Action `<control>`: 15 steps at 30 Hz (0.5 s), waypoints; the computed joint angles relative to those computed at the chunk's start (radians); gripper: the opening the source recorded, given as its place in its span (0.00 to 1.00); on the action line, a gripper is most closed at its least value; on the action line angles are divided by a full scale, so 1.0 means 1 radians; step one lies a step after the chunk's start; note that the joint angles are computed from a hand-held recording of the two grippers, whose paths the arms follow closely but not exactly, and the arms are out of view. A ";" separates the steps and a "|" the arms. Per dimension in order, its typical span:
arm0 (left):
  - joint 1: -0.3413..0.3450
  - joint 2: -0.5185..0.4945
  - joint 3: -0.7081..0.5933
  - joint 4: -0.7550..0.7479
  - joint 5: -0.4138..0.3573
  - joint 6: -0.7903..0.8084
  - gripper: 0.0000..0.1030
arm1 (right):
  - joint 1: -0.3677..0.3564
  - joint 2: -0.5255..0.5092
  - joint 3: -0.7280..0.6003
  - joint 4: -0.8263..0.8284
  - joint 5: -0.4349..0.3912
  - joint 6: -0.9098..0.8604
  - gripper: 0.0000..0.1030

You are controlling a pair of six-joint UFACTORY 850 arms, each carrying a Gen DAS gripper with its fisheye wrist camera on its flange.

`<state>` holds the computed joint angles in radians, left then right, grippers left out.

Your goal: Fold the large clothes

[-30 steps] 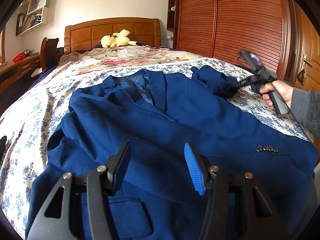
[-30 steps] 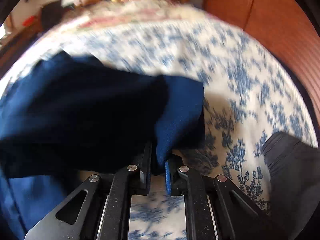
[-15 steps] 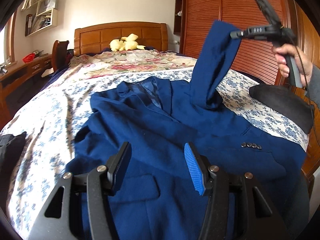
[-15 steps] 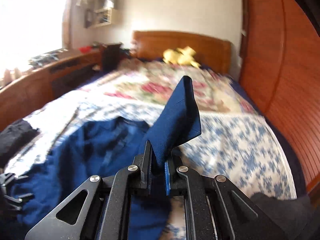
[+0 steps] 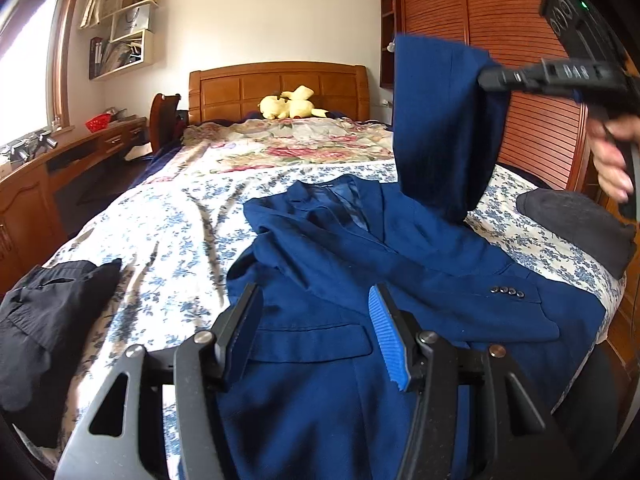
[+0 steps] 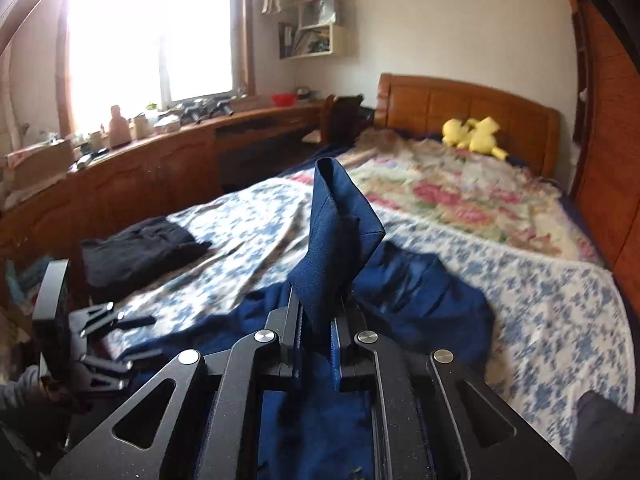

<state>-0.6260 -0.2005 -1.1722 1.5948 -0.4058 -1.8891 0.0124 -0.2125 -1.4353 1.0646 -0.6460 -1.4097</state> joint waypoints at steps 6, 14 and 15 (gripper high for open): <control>-0.004 -0.005 -0.007 -0.028 -0.006 0.031 0.52 | -0.014 0.048 0.101 0.038 -0.004 -0.037 0.42; 0.000 -0.060 -0.041 -0.090 0.046 0.081 0.52 | -0.066 0.055 0.174 0.009 0.073 -0.055 0.42; 0.000 -0.067 -0.045 -0.102 0.051 0.094 0.52 | -0.075 0.054 0.187 0.011 0.076 -0.057 0.42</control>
